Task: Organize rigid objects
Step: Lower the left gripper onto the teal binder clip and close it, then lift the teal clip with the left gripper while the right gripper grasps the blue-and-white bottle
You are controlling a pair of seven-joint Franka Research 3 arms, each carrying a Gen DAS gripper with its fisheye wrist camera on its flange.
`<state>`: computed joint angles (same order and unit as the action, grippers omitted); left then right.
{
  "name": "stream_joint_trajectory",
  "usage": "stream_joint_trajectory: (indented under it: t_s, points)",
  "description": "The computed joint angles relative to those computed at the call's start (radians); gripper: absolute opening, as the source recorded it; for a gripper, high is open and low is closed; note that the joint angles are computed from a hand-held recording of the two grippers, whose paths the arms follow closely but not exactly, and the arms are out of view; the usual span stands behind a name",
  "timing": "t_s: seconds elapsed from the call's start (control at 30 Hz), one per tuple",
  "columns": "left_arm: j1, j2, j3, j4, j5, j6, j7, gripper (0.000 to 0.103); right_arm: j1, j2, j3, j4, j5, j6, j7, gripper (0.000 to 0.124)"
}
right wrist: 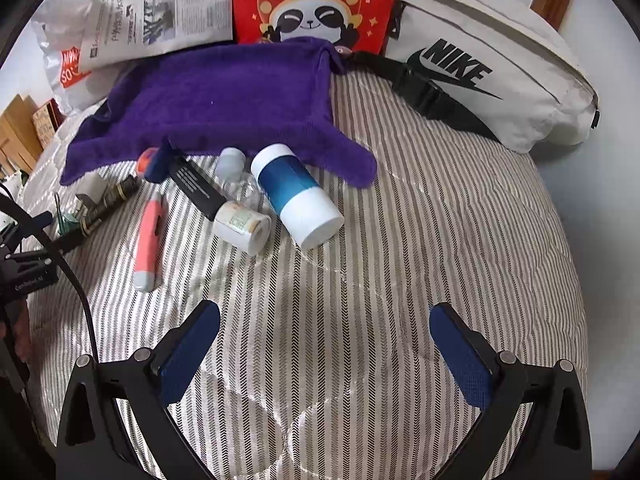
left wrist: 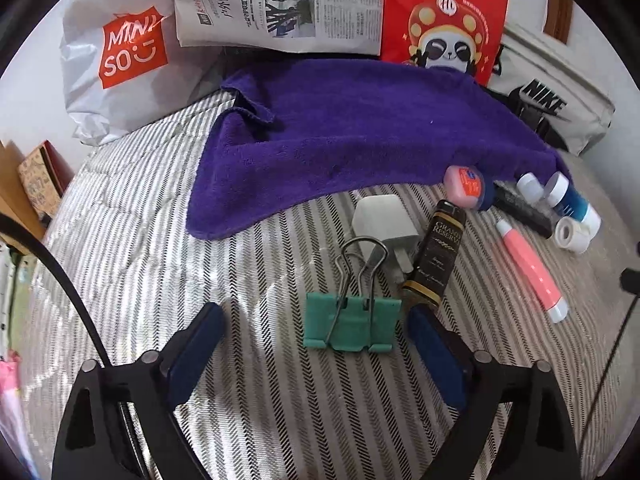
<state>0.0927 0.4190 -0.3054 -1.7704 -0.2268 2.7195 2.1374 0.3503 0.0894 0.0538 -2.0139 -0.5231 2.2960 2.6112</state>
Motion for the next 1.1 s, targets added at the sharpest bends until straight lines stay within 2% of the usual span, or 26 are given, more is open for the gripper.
stream_joint_trajectory:
  t_s: [0.1, 0.17, 0.23, 0.27, 0.47, 0.63, 0.7, 0.8, 0.87, 0.97, 1.0, 1.1]
  points:
    - [0.032, -0.005, -0.038, -0.022, -0.048, 0.039, 0.061, 0.071, 0.003, 0.019, 0.0, 0.02, 0.0, -0.016, -0.018, 0.103]
    - [0.044, -0.007, -0.055, -0.027, -0.069, 0.044, 0.095, 0.063, 0.007, 0.029, -0.003, 0.032, -0.005, -0.023, -0.023, 0.103]
    - [0.052, -0.012, -0.066, -0.031, -0.092, 0.046, 0.125, 0.044, 0.009, 0.035, -0.007, 0.04, -0.01, -0.025, -0.025, 0.103]
    - [0.053, -0.012, -0.068, -0.03, -0.099, 0.045, 0.136, 0.039, 0.011, 0.033, -0.009, 0.039, -0.014, -0.021, -0.022, 0.103]
    - [0.043, -0.013, -0.057, -0.028, -0.112, 0.04, 0.148, 0.039, 0.0, 0.012, -0.02, 0.016, -0.058, 0.041, 0.012, 0.103]
    - [0.036, -0.014, -0.05, -0.028, -0.118, 0.04, 0.151, 0.039, -0.023, 0.024, -0.028, 0.019, -0.069, 0.093, -0.02, 0.102]
    - [0.032, -0.013, -0.048, -0.027, -0.118, 0.041, 0.149, 0.04, -0.036, 0.036, -0.034, 0.021, -0.035, 0.138, -0.056, 0.093]
    - [0.033, -0.013, -0.048, -0.027, -0.12, 0.04, 0.152, 0.04, -0.054, 0.061, -0.045, 0.029, 0.03, 0.21, -0.121, 0.087]
    - [0.033, -0.013, -0.047, -0.027, -0.121, 0.04, 0.152, 0.04, -0.056, 0.08, -0.054, 0.046, 0.05, 0.224, -0.151, 0.083]
    - [0.034, -0.013, -0.048, -0.028, -0.125, 0.039, 0.155, 0.04, -0.067, 0.107, -0.056, 0.066, 0.122, 0.249, -0.251, 0.069]
    - [0.035, -0.014, -0.049, -0.028, -0.127, 0.038, 0.155, 0.04, -0.068, 0.119, -0.057, 0.079, 0.146, 0.239, -0.286, 0.063]
    - [0.034, -0.015, -0.047, -0.028, -0.129, 0.037, 0.157, 0.04, -0.067, 0.151, -0.062, 0.113, 0.197, 0.222, -0.387, 0.056]
